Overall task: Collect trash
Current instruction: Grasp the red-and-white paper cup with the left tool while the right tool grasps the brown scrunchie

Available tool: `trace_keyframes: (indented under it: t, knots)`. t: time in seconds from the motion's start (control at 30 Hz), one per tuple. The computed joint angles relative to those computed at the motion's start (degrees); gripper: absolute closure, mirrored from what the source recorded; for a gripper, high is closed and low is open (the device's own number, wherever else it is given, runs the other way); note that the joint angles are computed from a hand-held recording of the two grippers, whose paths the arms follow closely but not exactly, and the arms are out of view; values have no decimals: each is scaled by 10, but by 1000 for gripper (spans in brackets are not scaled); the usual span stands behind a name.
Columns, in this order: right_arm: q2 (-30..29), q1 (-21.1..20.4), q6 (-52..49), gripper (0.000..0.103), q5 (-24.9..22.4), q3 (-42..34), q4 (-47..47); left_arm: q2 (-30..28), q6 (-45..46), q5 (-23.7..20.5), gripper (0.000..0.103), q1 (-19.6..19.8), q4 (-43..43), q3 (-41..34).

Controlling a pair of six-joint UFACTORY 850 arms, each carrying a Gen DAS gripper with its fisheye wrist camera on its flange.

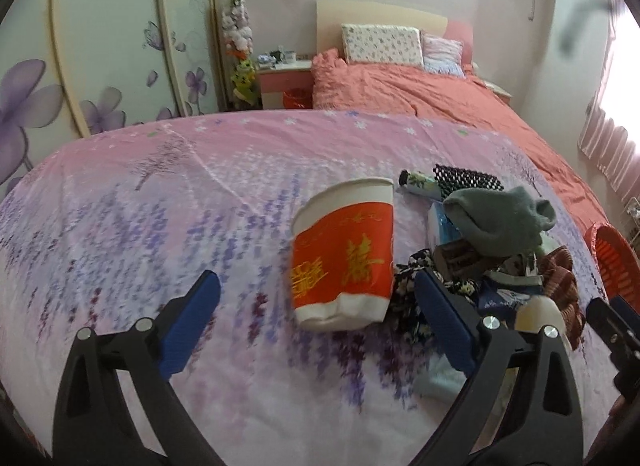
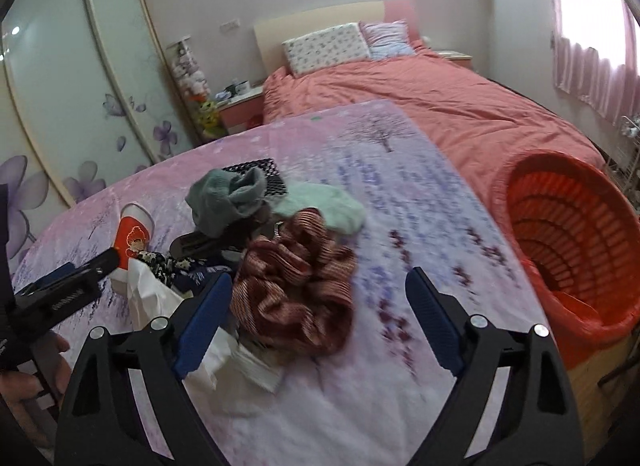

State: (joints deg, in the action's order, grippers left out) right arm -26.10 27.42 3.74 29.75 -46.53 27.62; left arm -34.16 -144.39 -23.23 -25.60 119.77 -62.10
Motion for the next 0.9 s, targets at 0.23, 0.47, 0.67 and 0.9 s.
trace_keyframes:
  t: [0.23,0.47,0.67,0.9]
  knots:
    - [-37,-7,-31,42,-63,-40,2,-35,33,45,19,17,-27,-41]
    - [-18,-21,63,81,-51,-12,-83,-31,-87,74,38,38,98,-31]
    - [-6,-15,28,87,-29,-2,-61,-28,-47,62,38,38,57,-25]
    - [5,-14,26,88,-11,7,-65,-28,-20,57,39,37,42,-28]
